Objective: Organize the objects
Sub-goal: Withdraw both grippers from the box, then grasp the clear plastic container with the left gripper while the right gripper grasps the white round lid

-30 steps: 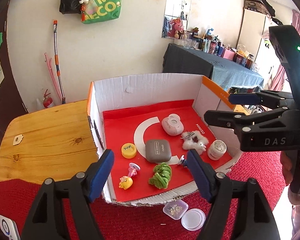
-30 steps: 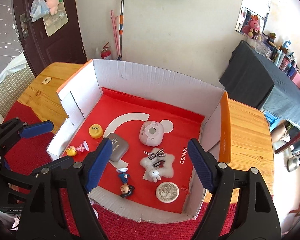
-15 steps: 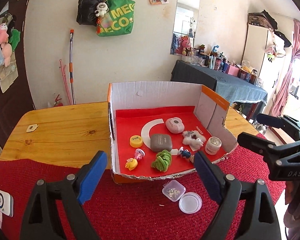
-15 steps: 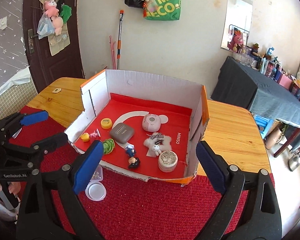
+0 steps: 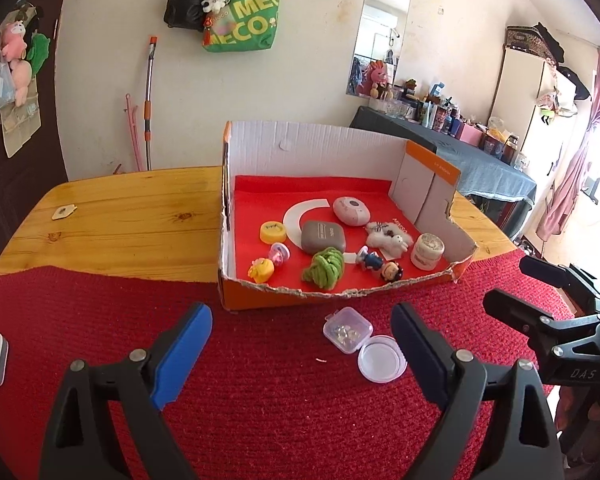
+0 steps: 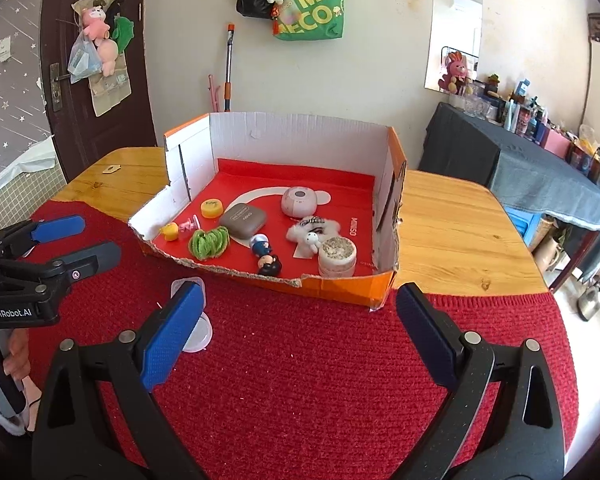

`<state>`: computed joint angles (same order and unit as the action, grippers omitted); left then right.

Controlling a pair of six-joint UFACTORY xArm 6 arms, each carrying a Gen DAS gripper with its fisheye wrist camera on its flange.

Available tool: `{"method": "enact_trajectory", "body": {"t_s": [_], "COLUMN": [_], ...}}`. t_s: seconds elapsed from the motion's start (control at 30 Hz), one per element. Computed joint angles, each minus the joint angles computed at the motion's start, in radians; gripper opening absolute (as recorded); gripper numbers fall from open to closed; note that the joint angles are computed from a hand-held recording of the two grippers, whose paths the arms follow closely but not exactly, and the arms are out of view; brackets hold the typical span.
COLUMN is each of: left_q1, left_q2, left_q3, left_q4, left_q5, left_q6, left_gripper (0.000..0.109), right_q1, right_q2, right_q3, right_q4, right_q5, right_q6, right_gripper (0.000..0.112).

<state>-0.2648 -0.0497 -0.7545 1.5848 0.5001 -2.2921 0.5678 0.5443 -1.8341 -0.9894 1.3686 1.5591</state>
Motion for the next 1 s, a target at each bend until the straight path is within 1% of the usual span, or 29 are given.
{"method": "enact_trajectory", "body": {"t_s": [0.07,0.13,0.17,0.3,0.4,0.57,0.7,1.0], "left_q1": [0.002,0.002,0.003,0.014,0.026,0.031,0.045,0.050], "left_q2": [0.025,0.057,0.069,0.112,0.131,0.144,0.153,0.154], "left_q3": [-0.008,-0.019,-0.023,-0.037,-0.042,-0.045,-0.048,-0.047], "left_q4": [-0.006,-0.031,-0.024,-0.030,-0.015,-0.036,-0.022,-0.064], "left_q5": [-0.011,-0.024,-0.034,-0.076,-0.111,-0.126,-0.159,-0.162], "left_q6": [0.000,0.015,0.006,-0.003,-0.027,-0.003,-0.019,0.038], "left_gripper": [0.093,0.093,0.093,0.093,0.093,0.093,0.093,0.093], "right_q1": [-0.005,-0.005,-0.007,-0.024,-0.029,-0.033,-0.035,-0.039], "right_q2": [0.001,0.014,0.017,-0.008,-0.019,-0.023,-0.024,-0.006], "right_q3": [0.019,0.019,0.025,0.094,0.122,0.138,0.143,0.121], "right_q4": [0.009,0.020,0.027,0.065,0.084,0.106,0.118,0.138], "right_q5": [-0.012,0.004,0.006,-0.054,-0.070,-0.082,-0.086,-0.092], "right_q6": [0.027,0.036,0.045,0.104,0.131,0.133,0.137,0.115], "right_gripper": [0.099,0.098,0.099,0.099,0.098,0.099,0.098,0.099]}}
